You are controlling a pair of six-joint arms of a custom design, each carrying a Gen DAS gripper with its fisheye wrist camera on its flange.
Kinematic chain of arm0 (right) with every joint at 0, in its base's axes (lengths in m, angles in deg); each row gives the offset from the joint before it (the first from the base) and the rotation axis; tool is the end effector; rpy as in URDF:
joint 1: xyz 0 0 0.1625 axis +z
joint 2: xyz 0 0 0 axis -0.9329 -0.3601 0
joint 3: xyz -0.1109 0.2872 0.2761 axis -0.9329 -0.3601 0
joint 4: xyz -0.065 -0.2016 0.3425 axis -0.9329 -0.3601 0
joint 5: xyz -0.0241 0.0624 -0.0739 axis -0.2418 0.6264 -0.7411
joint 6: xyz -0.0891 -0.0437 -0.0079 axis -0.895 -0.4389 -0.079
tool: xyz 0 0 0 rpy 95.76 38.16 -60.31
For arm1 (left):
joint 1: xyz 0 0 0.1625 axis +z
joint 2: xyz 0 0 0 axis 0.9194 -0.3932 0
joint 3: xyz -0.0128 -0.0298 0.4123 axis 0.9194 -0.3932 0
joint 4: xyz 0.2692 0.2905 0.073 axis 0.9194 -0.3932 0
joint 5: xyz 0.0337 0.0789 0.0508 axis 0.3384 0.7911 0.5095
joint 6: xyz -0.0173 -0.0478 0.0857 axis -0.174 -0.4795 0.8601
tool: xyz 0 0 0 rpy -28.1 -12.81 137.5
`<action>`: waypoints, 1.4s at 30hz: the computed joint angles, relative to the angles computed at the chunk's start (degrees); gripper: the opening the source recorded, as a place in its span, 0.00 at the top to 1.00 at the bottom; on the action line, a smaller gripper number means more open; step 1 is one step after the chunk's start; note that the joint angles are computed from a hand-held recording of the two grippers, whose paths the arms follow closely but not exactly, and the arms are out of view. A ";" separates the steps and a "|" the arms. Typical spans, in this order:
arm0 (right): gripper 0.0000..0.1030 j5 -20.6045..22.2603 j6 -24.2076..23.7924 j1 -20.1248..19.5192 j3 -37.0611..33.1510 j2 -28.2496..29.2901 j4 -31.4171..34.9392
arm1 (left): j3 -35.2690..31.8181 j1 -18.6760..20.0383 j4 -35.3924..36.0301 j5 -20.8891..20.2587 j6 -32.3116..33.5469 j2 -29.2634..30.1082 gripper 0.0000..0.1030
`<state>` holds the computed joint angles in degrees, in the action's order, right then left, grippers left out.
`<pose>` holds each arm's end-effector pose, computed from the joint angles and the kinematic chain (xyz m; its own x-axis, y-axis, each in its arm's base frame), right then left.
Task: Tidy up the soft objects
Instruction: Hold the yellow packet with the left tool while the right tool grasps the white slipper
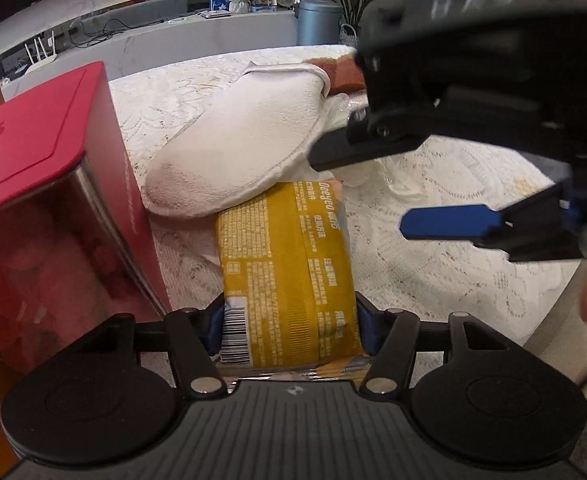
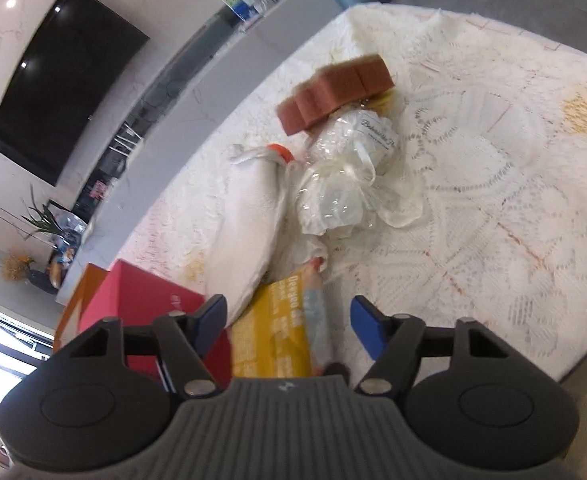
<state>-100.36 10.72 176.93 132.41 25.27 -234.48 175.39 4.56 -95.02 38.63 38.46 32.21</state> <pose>0.3503 -0.7399 -0.0085 -0.9903 0.0515 0.1289 -0.0254 0.8456 -0.5332 -0.0261 -0.6973 0.2554 -0.7481 0.0832 -0.6584 0.4717 0.7645 -0.4394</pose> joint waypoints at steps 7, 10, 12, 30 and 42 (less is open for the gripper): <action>0.63 10.70 2.94 -3.76 -2.89 1.10 -1.17 | 2.17 -0.08 -4.39 0.02 2.99 -0.20 0.33; 0.81 14.91 3.42 -4.63 -6.27 2.89 1.30 | 2.29 -0.11 -4.03 -0.01 2.47 -0.44 0.33; 0.82 15.30 3.45 -4.79 -9.42 4.51 3.89 | 2.53 -0.12 -4.22 0.07 2.65 -0.61 0.33; 0.98 4.40 -10.86 0.30 13.21 -8.13 -16.88 | 1.91 -0.21 -4.96 1.00 3.90 0.19 0.32; 0.90 24.93 1.01 -7.37 12.98 -6.91 -13.82 | 2.41 -1.02 -9.22 3.11 6.51 1.94 0.27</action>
